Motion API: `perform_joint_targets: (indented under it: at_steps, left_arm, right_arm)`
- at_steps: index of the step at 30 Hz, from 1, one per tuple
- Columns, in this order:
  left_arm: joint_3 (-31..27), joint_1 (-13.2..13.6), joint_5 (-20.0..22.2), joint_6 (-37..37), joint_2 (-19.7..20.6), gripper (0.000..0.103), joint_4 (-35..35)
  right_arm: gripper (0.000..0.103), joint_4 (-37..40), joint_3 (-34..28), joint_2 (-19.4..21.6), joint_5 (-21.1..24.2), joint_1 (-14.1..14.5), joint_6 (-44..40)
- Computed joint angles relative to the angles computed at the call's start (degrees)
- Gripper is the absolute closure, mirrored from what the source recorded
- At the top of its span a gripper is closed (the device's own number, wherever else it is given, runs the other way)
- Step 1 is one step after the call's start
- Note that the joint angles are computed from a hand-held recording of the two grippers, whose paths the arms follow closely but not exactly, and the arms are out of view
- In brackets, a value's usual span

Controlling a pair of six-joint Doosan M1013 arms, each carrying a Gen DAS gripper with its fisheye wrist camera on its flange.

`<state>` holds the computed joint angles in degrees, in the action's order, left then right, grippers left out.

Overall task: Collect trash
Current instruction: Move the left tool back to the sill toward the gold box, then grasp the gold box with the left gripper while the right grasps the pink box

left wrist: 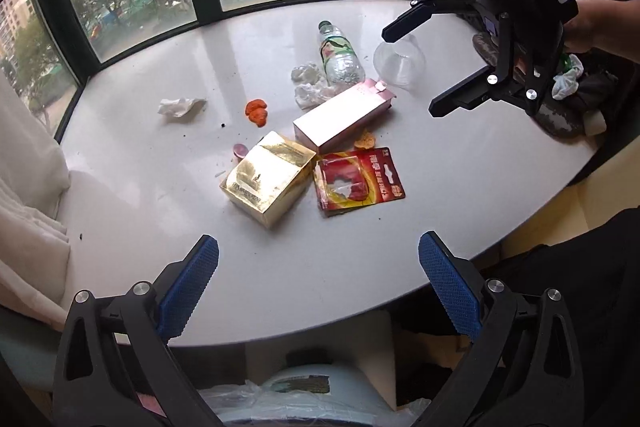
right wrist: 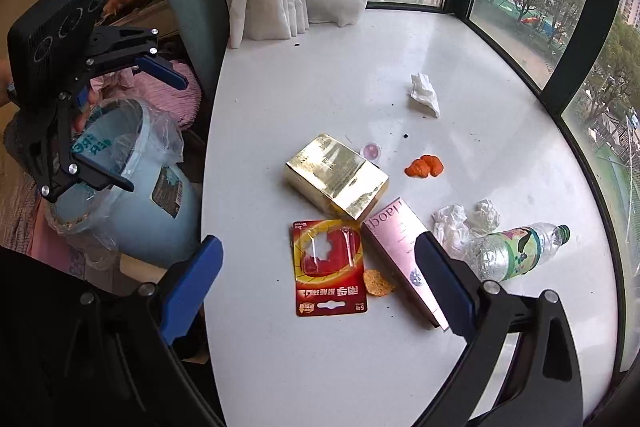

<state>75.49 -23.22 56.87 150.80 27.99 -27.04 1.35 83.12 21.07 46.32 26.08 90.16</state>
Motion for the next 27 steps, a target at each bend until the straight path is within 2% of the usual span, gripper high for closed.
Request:
perform_joint_targets:
  at_steps: [8, 15, 27]
  left_arm:
    - [-7.2, -2.07, 3.42, 0.79, 5.73, 0.006, 5.2]
    - [-14.54, -3.43, 8.23, 0.59, 11.56, 0.006, 9.4]
    - [-24.7, -3.73, 15.49, 5.77, 19.96, 0.006, 9.44]
  right_arm:
    - [0.009, 3.43, -0.99, 3.1, 4.52, -3.48, -11.09]
    - [0.009, 6.78, -2.98, 6.28, 7.78, -5.53, -19.46]
    - [0.009, 12.88, -8.11, 12.05, 15.41, -8.07, -31.74]
